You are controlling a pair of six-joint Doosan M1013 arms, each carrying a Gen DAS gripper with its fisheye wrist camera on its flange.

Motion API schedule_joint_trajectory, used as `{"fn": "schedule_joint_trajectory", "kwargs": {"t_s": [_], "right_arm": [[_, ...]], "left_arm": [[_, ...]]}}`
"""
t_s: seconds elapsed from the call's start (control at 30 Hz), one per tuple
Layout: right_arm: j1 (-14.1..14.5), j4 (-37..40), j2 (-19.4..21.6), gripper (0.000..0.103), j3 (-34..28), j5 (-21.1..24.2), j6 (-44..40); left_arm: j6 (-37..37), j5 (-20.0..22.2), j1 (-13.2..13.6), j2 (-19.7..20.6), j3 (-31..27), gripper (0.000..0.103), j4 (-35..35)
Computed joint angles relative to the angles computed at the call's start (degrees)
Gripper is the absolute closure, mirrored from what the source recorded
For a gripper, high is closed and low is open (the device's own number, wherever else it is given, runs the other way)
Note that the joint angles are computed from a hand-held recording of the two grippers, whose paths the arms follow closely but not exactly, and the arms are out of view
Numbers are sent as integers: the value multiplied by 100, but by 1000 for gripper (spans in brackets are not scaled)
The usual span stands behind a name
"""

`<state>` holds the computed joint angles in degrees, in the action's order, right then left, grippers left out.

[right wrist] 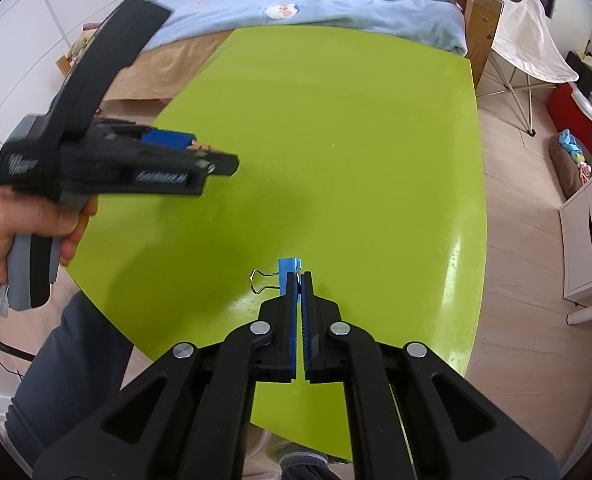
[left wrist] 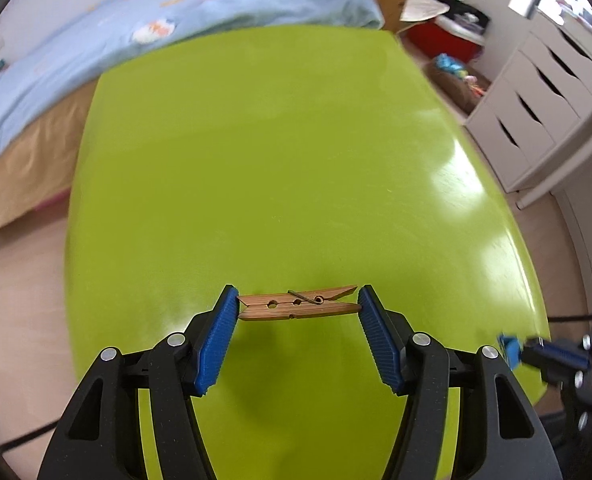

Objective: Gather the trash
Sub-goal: 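Drop the clothespin from the left gripper while the right drops the blue clip into the wastebasket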

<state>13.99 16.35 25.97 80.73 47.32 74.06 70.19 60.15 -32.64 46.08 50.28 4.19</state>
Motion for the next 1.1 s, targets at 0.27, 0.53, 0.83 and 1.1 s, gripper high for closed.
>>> {"fn": "schedule_joint_trajectory", "kwargs": {"t_s": [0.27,0.53,0.83,1.1], "right_arm": [[93,-123,-268,102,243,-324,171],[256,-362,-738,102,714,-846,318],[387,-200,-1334,101,1378,-1265,176],[450,125,-1741,101,1919,-1464,74]], "left_arm": [[465,-934,-108,-785,1145,43,188],[813,-1988,-243,-1622,2251,43,111],[874,-2646,-405,-2257,3162,43,158],[885,-2831,-535,-2538,3686,43,32]]}}
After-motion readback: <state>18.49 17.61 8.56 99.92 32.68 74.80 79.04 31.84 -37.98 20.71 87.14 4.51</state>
